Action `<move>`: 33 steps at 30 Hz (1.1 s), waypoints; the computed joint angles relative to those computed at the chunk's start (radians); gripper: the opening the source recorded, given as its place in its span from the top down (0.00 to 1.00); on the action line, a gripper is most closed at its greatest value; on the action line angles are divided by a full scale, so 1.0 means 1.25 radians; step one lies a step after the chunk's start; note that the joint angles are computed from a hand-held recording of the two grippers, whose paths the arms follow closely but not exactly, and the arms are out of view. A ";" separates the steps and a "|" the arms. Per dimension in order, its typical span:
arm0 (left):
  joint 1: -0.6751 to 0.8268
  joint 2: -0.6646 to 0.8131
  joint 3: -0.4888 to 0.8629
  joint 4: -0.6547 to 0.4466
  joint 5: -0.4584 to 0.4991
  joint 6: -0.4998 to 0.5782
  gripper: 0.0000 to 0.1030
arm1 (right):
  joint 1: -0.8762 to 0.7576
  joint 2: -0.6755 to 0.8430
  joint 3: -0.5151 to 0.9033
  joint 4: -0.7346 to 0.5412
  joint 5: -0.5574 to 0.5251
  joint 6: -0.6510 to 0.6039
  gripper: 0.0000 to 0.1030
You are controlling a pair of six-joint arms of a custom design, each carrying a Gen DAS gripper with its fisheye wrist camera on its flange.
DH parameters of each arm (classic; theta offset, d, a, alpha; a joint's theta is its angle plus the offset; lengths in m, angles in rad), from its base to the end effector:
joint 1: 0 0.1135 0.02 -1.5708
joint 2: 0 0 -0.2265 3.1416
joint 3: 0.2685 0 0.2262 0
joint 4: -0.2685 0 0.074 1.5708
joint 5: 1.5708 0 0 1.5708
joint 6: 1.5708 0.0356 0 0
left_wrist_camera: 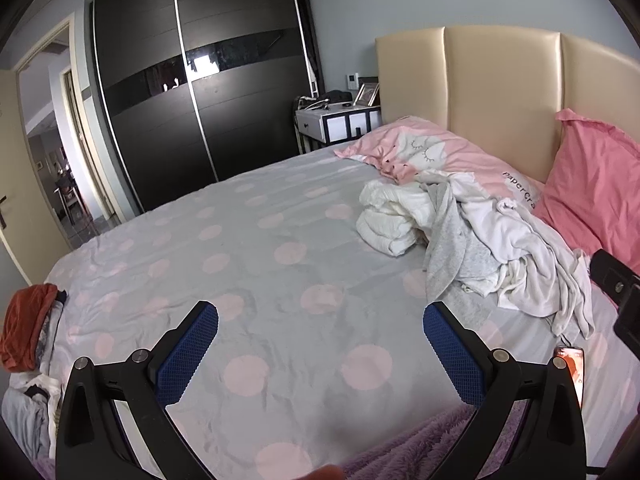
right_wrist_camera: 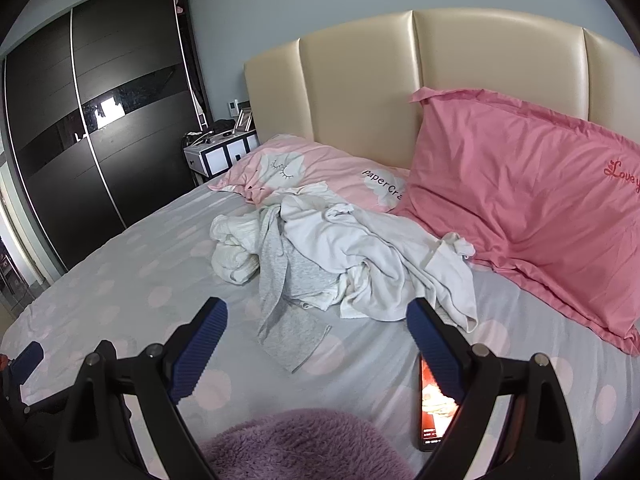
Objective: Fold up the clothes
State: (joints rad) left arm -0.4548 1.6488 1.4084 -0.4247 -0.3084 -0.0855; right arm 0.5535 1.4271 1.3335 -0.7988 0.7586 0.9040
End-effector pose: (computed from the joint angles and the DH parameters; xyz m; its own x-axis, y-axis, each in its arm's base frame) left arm 0.3180 -0.1435 0.2791 -0.5698 0.1881 -0.8000 0.1559 0.9805 0.1194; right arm 0.2451 0.1227 0.2993 -0.4209 0.4104 -0.8090 0.5116 0.8438 0.1619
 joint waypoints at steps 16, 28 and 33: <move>0.010 -0.047 -0.038 0.032 0.040 0.011 0.00 | 0.009 0.067 0.077 -0.031 0.013 0.031 0.23; 0.023 -0.063 -0.069 0.066 0.045 -0.018 0.00 | 0.022 0.040 0.036 -0.020 0.006 0.024 0.29; 0.022 -0.060 -0.068 0.071 0.042 -0.020 0.00 | 0.021 0.016 0.005 -0.005 0.001 0.037 0.29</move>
